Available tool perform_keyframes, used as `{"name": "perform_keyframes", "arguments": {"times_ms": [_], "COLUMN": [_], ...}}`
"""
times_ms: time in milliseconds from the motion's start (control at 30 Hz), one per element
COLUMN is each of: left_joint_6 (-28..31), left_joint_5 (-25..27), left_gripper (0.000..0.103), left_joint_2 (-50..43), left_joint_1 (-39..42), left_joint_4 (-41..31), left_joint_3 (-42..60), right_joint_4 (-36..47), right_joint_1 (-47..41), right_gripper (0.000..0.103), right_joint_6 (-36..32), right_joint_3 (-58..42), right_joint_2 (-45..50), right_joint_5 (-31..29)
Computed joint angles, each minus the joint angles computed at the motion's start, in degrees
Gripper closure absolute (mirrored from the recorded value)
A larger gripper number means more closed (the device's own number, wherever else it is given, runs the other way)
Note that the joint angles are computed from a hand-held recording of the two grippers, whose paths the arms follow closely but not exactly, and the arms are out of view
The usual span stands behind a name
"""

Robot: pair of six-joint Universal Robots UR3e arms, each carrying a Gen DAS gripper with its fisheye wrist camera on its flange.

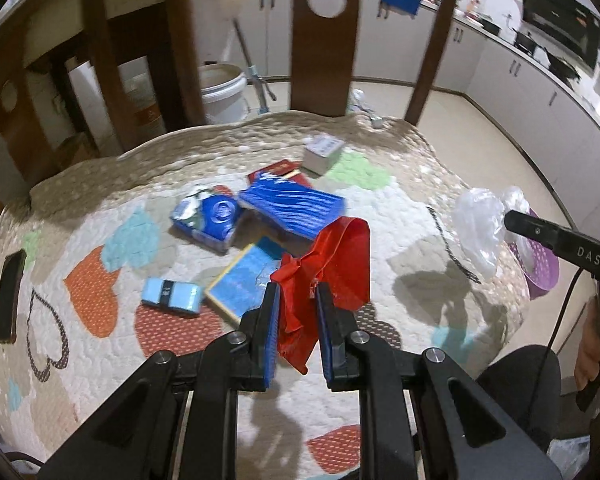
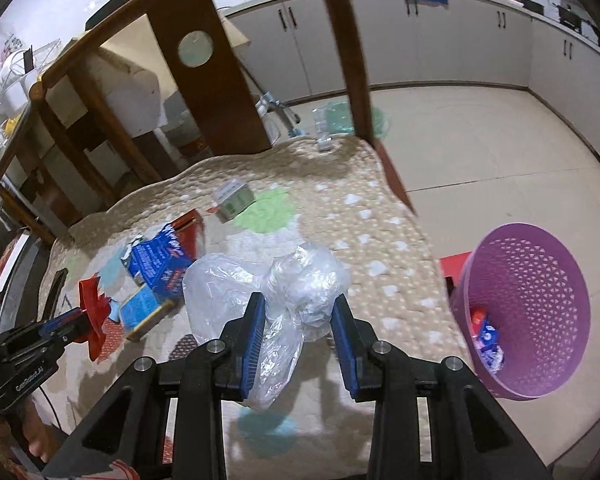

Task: Collect trash
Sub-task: 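Carry the plastic bag and red wrapper over the purple basket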

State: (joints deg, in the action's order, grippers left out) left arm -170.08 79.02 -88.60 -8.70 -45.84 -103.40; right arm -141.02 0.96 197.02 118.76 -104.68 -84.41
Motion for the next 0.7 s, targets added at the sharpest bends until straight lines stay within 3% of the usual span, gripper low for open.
{"name": "perform_keyframes", "arguments": {"times_ms": [700], "left_joint_6": [-3.72], "left_joint_5": [4.72], "left_gripper": [0.086], "left_joint_2": [-13.18], "left_joint_1": [-15.12], "left_joint_4": [-2.94], "left_joint_3": [15.08], "right_joint_4": [11.24], "right_joint_1": [-24.12], "right_gripper": [0.067], "right_joint_6": [-10.15], "right_joint_3": [14.48], "right_joint_2": [-24.28], "right_joint_5": [11.16]}}
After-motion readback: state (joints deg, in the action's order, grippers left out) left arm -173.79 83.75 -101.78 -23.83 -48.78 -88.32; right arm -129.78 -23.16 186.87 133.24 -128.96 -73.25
